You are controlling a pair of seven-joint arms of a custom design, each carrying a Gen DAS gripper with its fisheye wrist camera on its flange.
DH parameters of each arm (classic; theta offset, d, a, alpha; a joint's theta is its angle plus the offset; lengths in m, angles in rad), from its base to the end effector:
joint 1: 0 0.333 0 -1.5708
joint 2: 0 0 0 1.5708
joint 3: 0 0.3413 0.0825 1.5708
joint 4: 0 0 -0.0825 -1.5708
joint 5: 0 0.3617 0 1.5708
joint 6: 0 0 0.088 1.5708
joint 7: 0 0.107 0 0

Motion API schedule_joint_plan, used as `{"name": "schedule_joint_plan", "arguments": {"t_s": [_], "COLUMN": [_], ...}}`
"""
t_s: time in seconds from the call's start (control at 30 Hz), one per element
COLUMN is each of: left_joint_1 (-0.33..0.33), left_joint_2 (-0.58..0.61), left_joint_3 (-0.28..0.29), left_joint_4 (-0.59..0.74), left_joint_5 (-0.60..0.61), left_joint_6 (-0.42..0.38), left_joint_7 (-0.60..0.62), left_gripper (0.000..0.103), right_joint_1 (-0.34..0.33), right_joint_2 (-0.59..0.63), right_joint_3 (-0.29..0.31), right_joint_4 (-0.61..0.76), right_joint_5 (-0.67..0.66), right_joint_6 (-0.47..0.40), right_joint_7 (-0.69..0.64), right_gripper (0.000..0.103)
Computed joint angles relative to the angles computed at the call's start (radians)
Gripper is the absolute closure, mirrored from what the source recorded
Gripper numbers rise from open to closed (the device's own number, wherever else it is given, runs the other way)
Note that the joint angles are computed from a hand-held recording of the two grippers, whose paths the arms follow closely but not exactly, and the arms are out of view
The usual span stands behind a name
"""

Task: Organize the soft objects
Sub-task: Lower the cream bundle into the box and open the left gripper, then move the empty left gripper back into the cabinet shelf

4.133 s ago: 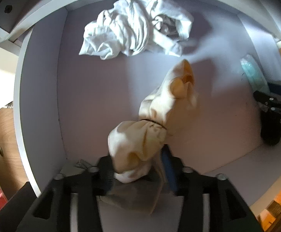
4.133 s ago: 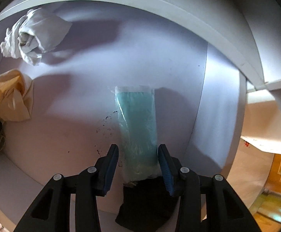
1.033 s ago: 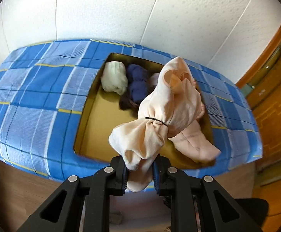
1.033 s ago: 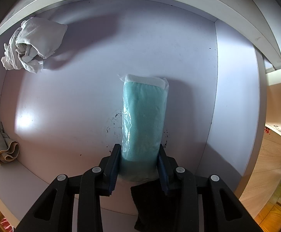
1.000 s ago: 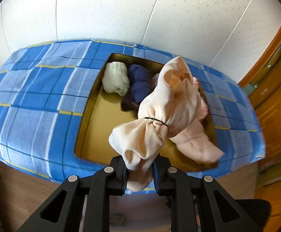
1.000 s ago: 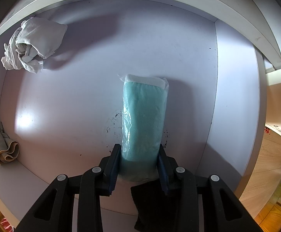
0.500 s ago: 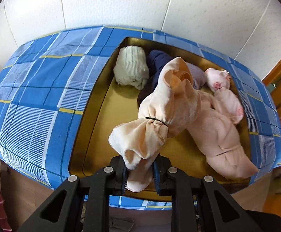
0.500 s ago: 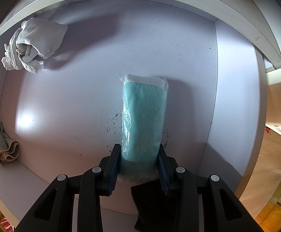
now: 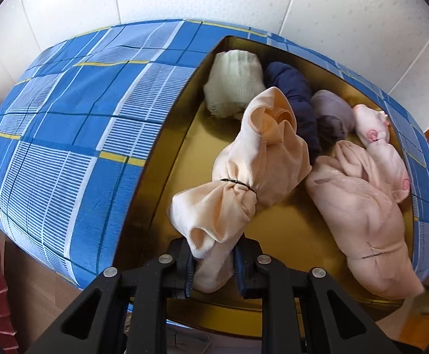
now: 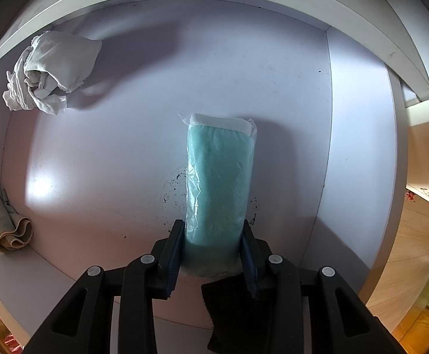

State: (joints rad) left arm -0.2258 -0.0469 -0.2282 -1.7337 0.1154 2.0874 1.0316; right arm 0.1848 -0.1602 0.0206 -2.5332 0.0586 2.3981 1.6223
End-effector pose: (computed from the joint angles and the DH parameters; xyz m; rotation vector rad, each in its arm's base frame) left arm 0.5029 -0.2427 0.6534 -2.0753 1.9809 -0.5063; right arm 0.4193 0.0878 0.3757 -2.3096 2.0664 0.0215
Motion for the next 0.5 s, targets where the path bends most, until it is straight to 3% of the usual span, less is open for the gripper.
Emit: {"name": "schedule_joint_plan", "arguments": {"t_s": [0.23,0.3,0.37,0.4,0.5], "left_joint_1": [0.000,-0.002,-0.003,-0.002,0.001], "left_joint_2": [0.017,0.008,-0.013,-0.032,-0.077], "left_joint_3": [0.000,0.000,-0.002,-0.006,-0.011], "left_joint_4": [0.014,0.002,-0.022,-0.044,-0.093], "left_joint_5": [0.030,0.023,0.043,0.074,0.104], "left_joint_6": [-0.007,0.013,0.043,0.067,0.113], "left_joint_7": [-0.019,-0.019,-0.023,-0.036,-0.034], "left_gripper": [0.077,0.068,0.039,0.035,0.033], "right_joint_1": [-0.001,-0.002,-0.004,-0.004,-0.005], "right_joint_2": [0.000,0.000,0.000,0.000,0.000], "right_joint_3": [-0.002,-0.003,-0.004,-0.003,-0.002], "right_joint_4": [0.000,-0.001,0.000,-0.001,0.000], "right_joint_5": [0.003,0.007,0.007,0.006,0.001], "right_joint_6": [0.000,0.001,0.001,0.001,0.000], "right_joint_7": [-0.005,-0.008,-0.010,-0.009,-0.009], "right_gripper": [0.068,0.068,0.068,0.068,0.067]}}
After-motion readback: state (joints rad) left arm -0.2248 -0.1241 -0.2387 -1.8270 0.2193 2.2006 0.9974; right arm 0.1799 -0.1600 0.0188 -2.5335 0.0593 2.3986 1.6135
